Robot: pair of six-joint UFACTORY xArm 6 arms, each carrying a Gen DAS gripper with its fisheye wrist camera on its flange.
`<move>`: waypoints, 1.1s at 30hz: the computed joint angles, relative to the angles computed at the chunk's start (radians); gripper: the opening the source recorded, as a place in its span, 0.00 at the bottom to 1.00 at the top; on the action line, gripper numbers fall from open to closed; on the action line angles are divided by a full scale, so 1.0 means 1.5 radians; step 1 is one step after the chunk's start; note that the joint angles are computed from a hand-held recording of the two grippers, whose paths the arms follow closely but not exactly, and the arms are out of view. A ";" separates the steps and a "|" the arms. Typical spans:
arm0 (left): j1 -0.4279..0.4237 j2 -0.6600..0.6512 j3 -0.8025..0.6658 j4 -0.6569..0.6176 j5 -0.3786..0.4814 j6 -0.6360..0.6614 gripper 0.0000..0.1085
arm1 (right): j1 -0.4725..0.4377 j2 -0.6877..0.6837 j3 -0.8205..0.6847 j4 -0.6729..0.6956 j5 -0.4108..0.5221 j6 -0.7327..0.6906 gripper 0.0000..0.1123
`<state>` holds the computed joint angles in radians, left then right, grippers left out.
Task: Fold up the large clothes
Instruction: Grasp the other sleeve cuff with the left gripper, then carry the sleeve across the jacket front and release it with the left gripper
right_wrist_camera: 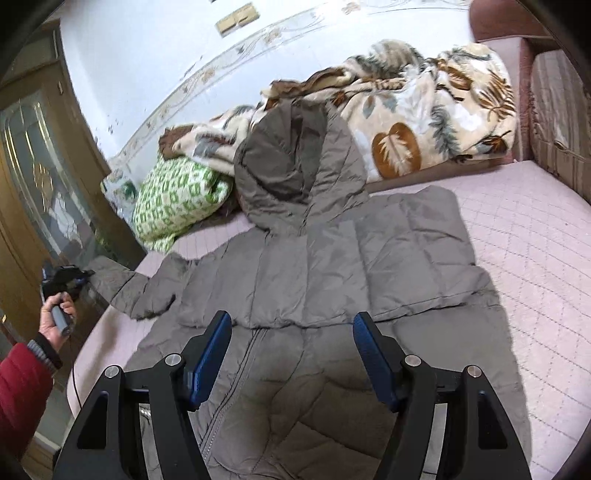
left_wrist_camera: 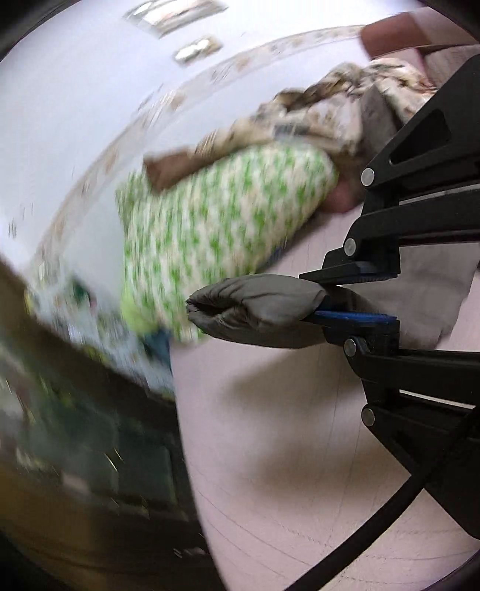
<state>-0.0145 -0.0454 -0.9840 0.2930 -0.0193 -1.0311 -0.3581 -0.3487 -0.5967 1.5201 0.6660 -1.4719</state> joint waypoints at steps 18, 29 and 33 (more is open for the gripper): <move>-0.375 0.178 -0.408 0.182 0.257 -0.053 0.11 | -0.188 -0.022 -0.002 0.002 0.161 0.003 0.65; -0.501 0.420 -0.688 0.069 0.412 0.093 0.11 | -0.267 0.045 -0.055 0.003 0.193 0.072 0.65; -0.529 0.543 -0.833 0.021 0.471 0.137 0.11 | -0.265 0.041 -0.056 0.010 0.185 0.067 0.65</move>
<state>-0.8078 0.7693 -2.2342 0.3251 0.6877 -0.8263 -0.7550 -0.2866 -0.6806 1.5351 0.9428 -1.3709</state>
